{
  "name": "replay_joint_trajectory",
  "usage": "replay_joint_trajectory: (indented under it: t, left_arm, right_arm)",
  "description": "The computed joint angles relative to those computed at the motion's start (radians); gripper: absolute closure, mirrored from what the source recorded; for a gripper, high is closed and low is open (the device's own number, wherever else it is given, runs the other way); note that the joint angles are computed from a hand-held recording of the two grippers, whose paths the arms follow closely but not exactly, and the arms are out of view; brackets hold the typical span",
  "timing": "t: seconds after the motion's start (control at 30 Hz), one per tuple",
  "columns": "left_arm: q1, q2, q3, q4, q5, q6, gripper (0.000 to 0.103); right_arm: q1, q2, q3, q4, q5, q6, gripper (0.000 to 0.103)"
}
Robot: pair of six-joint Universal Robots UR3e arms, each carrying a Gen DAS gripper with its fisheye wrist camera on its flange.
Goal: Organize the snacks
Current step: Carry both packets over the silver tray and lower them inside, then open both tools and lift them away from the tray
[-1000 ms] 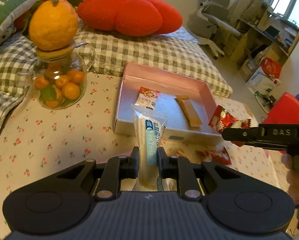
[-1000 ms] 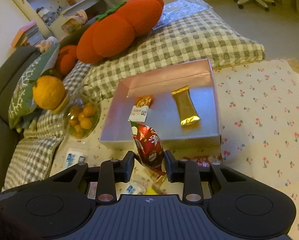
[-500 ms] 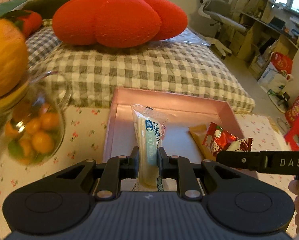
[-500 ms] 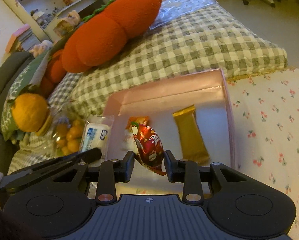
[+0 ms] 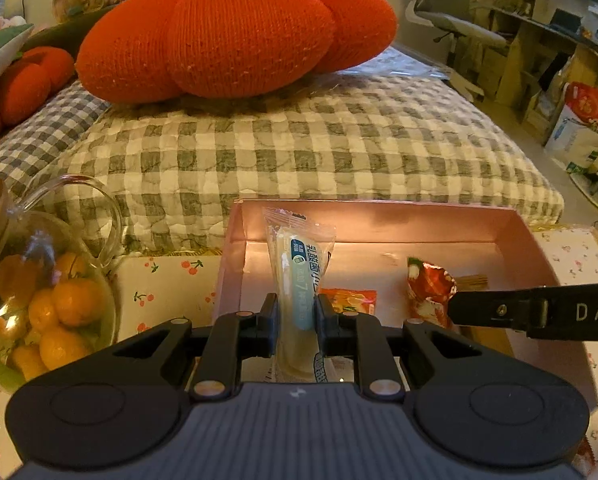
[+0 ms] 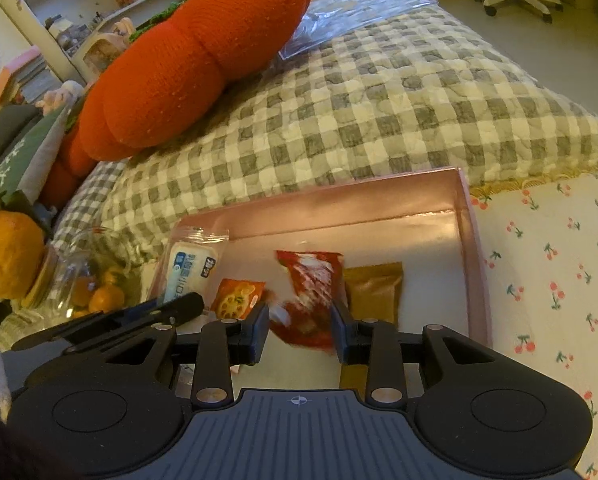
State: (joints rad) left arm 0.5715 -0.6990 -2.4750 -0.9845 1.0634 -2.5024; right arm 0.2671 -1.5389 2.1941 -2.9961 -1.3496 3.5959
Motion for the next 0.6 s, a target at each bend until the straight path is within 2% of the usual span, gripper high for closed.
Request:
replay_joint_trajectory:
  t: [0.07,0.17,0.2,0.27,0.3,0.4,0.47,0.5,0.57,0.6]
  left_arm:
    - [-0.021,-0.032,-0.008,0.048,0.015,-0.015,0.086]
    - [0.000,-0.006,-0.016,0.031,-0.004,0.003,0.084]
    - [0.006,0.003,-0.018,0.024,-0.009,0.006,0.081]
    - [0.014,0.014,-0.019,0.020,-0.010,0.008,0.067]
    - [0.016,0.016,-0.018,0.017,-0.013,0.012,0.066]
    - [0.033,0.036,-0.008,-0.024,-0.027,0.035,0.060]
    - [0.045,0.057,-0.001,-0.059,-0.038,0.048,0.049]
    - [0.029,0.040,-0.002,-0.033,-0.032,0.033,0.047]
    - [0.052,0.076,0.011,-0.098,-0.055,0.065,0.036]
    - [0.039,0.066,0.013,-0.083,-0.052,0.056,0.035]
  right_arm:
    - [0.006,0.014,-0.012,-0.005,-0.010,-0.002,0.069]
    - [0.012,0.017,-0.018,-0.012,-0.020,-0.001,0.069]
    - [0.014,0.016,-0.022,-0.006,-0.025,-0.002,0.069]
    - [0.022,0.014,-0.032,0.010,-0.041,-0.003,0.069]
    - [0.026,0.012,-0.037,0.020,-0.051,-0.001,0.069]
    - [0.026,-0.005,-0.034,0.034,-0.060,0.012,0.054]
    - [0.022,-0.023,-0.022,0.036,-0.056,0.016,0.051]
    - [0.021,-0.031,-0.022,0.046,-0.054,0.014,0.050]
    - [0.022,-0.050,-0.019,0.064,-0.058,0.016,0.045]
    - [0.025,-0.058,-0.020,0.072,-0.062,0.018,0.039]
